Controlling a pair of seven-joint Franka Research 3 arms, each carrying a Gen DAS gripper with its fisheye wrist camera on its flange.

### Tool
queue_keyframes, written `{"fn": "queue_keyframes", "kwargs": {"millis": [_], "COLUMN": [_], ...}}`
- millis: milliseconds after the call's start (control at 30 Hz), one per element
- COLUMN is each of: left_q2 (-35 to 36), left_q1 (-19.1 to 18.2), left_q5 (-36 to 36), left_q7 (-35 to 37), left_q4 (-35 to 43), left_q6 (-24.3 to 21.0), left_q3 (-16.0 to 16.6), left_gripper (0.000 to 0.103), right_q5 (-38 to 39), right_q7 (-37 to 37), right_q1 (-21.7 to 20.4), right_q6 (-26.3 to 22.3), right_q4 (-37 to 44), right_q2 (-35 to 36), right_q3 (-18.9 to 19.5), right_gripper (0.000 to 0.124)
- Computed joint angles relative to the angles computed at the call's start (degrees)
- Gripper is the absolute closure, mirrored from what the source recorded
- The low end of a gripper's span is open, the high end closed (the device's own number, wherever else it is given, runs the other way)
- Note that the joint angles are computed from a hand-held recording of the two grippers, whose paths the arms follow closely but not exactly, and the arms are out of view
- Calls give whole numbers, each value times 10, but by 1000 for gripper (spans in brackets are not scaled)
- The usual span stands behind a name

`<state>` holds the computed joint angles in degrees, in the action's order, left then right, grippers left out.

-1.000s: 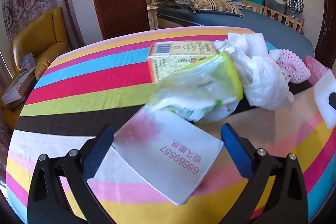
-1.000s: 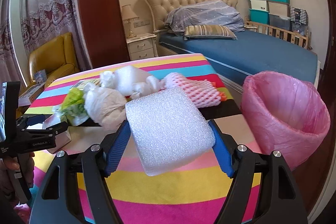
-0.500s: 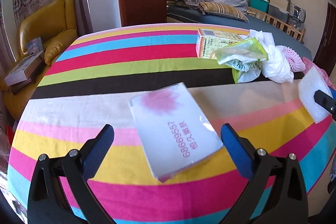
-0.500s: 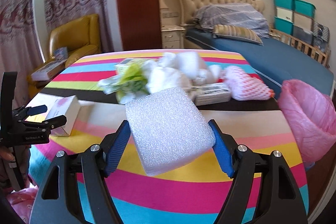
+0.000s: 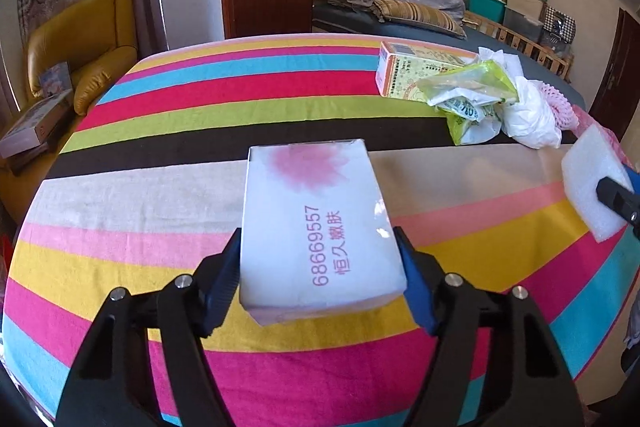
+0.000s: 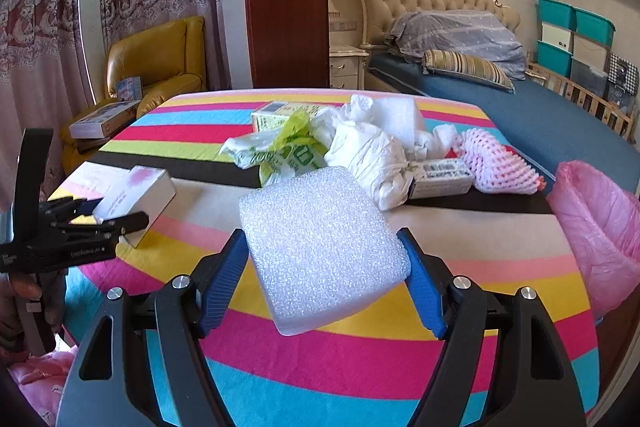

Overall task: Collect trash
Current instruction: 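Carry the tissue box and foam block over the pink trash bin with both tools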

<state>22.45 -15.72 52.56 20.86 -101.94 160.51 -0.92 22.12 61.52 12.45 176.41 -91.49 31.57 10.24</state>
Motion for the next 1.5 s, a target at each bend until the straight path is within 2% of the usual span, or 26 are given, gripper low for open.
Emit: {"fn": "queue_keyframes", "kwargs": {"millis": [167,300,500,833,1033,1300,1433,1500], "left_q2": [-9,-12,-22,-30,-18,18,47,72], "left_q1": [-18,-18,-31,-28,-21,-37,-52,-46], "left_q5": [66,100,191,352,372,409,391,301], "left_q7": [-48,-73,-138,-260,-265,-272,-229,-134], "left_q4": [-7,-5,2,27,52,115,156,177], "left_q6": [17,30,42,35,42,54,57,55], "left_q3": [20,16,20,-11,-26,-29,-27,-37], "left_gripper": [35,35,35,35,35,35,36,38], "right_q5": [2,5,15,26,11,-34,-56,-63], "right_q7": [-8,-19,-37,-49,-29,22,56,74], "right_q1": [-3,-8,-32,-85,-103,-133,-149,-146], "right_q6": [6,20,45,90,113,161,174,172], "right_q4": [-10,-23,-39,-68,-89,-130,-140,-140], "right_q2": [-1,-7,-16,-31,-43,-68,-75,-75], "right_q3": [8,18,48,101,106,109,104,93], "right_gripper": [53,53,53,53,53,53,53,53]}}
